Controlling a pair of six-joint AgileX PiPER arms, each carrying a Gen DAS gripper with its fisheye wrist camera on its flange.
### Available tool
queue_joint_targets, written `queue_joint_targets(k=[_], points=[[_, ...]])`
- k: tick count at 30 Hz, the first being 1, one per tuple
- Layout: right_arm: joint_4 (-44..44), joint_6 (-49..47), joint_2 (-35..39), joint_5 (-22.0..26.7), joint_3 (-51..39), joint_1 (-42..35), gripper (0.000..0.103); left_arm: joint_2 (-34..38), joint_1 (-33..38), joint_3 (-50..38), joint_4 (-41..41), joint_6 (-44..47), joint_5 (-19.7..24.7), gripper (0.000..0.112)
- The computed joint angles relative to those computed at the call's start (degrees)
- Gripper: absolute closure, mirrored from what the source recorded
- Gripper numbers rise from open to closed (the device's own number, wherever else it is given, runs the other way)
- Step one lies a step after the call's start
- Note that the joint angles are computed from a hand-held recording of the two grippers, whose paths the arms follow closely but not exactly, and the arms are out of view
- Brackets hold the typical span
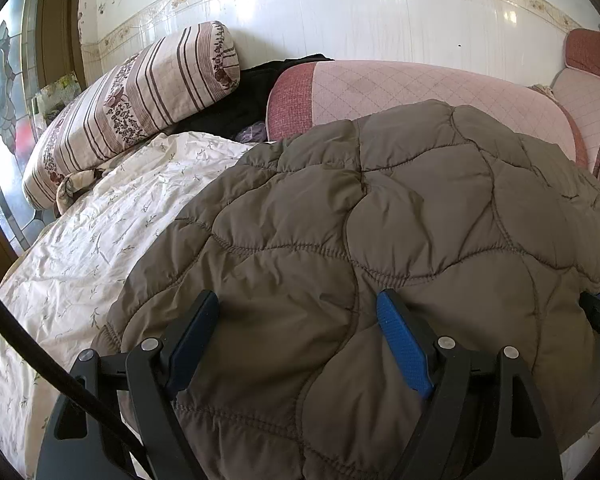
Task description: Fold large clothes
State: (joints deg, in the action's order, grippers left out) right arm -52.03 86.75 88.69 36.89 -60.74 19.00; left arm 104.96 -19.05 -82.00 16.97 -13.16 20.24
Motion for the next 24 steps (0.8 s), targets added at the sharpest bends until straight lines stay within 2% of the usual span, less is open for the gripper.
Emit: queue_joint_targets(k=[5, 10, 13, 14, 16, 17, 22, 24], points=[[-0.5, 3.0, -2.9, -2.4, 2.0, -1.1, 0.072, 0.3, 0.2, -0.4, -1.2, 1.0, 0.2, 0.031], [-6.5, 12.6, -6.7, 0.7, 5.1, -2.7, 0.071, 0.5, 0.5, -0.9, -3.0, 2.7, 0.5, 0.031], [-3.5, 13.9, -7.1, 3.6, 5.9, -5.3, 0.064, 0.6, 0.5, -0.9, -3.2, 2.7, 0.5, 0.031], [-1.5, 13.4, -7.2, 2.5, 6.4, -6.7, 0.063, 0.6, 0.5, -0.9, -3.2, 2.8, 0.5, 0.031], [3.8, 10.2, -7.1, -3.1, 7.9, -10.5, 0.061, 0.6, 0.5, -0.8, -3.1, 2.7, 0.4, 0.031], [4.1, 9.8, -7.0, -3.6, 8.0, -10.7, 0.061, 0.5, 0.4, -0.8, -2.9, 2.5, 0.4, 0.031], [4.6, 8.8, -7.9, -2.3, 7.7, -10.3, 0.059, 0.8, 0.8, -1.0, -4.0, 3.7, 0.4, 0.031], [1.9, 12.2, -9.4, 0.3, 7.9, -8.8, 0.059, 0.8, 0.7, -1.1, -4.2, 3.7, 0.5, 0.031]])
